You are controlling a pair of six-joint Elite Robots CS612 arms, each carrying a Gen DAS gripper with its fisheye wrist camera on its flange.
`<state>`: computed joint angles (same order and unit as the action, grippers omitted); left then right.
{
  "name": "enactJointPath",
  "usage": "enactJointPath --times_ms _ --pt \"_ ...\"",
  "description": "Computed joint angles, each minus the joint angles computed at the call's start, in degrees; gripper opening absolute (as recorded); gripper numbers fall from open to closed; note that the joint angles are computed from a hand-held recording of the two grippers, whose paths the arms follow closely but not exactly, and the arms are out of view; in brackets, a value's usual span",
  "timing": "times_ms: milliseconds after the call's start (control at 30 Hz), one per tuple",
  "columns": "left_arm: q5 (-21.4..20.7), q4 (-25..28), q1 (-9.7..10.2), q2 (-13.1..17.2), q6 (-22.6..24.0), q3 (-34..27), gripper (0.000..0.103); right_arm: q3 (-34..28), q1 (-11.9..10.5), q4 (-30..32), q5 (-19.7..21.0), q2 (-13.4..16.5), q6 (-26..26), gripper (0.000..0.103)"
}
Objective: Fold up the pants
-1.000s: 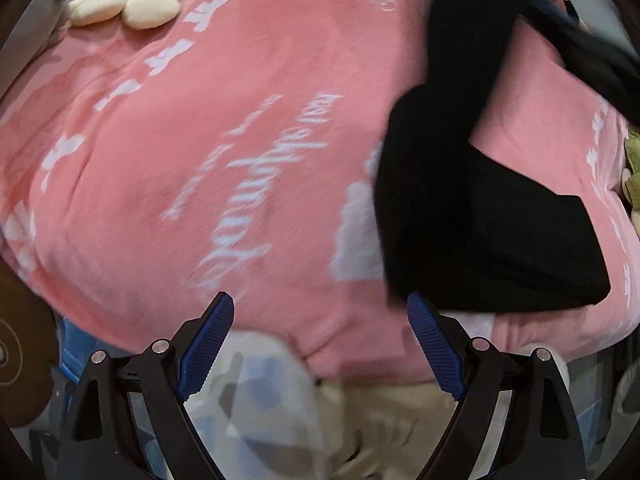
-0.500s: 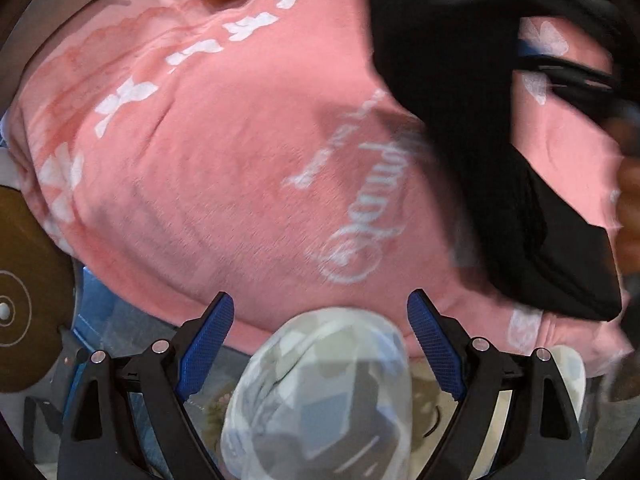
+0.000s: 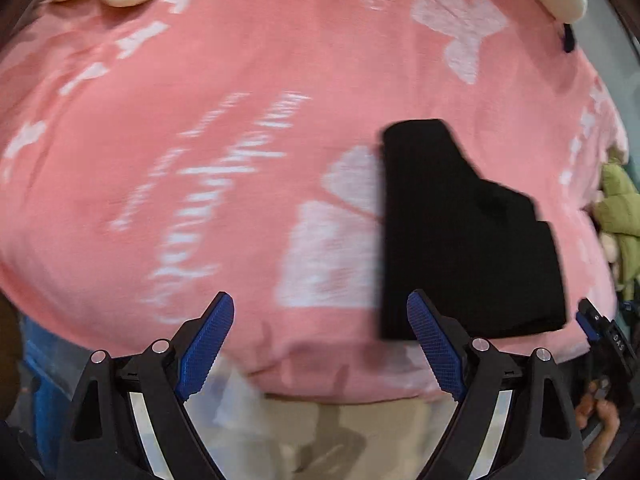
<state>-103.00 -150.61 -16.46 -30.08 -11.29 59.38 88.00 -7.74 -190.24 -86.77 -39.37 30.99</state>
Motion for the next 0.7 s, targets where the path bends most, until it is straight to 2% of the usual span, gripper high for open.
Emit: enactJointPath --times_ms 33,133,233,300,367,400,467,533,567,700 --pt "-1.07 0.65 -0.28 0.38 -0.69 -0.92 0.086 -1.11 -0.38 -0.27 2.14 0.25 -1.31 0.074" --pt "-1.18 0.69 -1.07 0.47 -1.98 -1.36 0.086 -6.42 -0.92 3.68 7.51 2.28 -5.25 0.074" --pt "1.49 0.01 -2.35 0.26 -0.42 -1.08 0.086 -11.84 -0.82 9.6 8.73 5.08 -9.17 0.074" --pt "3.06 -0.3 -2.98 0.22 1.1 -0.99 0.086 -14.65 -0.89 12.25 10.82 6.66 -9.6 0.073" --pt "5.28 -0.47 -3.69 0.11 3.42 -0.85 0.086 -17.28 -0.57 14.06 10.74 8.2 -10.33 0.073" --pt "6.03 -0.61 -3.91 0.13 4.61 -0.84 0.086 -18.4 -0.34 14.35 10.39 8.89 -11.4 0.068" --pt "8.03 -0.98 -4.57 0.25 6.8 -0.94 0.086 -19.78 -0.32 15.21 12.02 9.67 -11.33 0.02" --pt "9.07 -1.23 -5.09 0.41 8.51 -1.12 0.086 -20.06 -0.39 14.28 13.78 9.53 -10.88 0.009" --pt "8.88 -1.23 -5.21 0.44 8.95 -1.22 0.086 -19.25 -0.3 12.47 13.72 8.79 -11.61 0.009" --pt "5.71 -1.09 -5.38 0.86 9.84 -2.09 0.086 -13.53 0.07 4.54 8.12 4.95 -13.38 0.009"
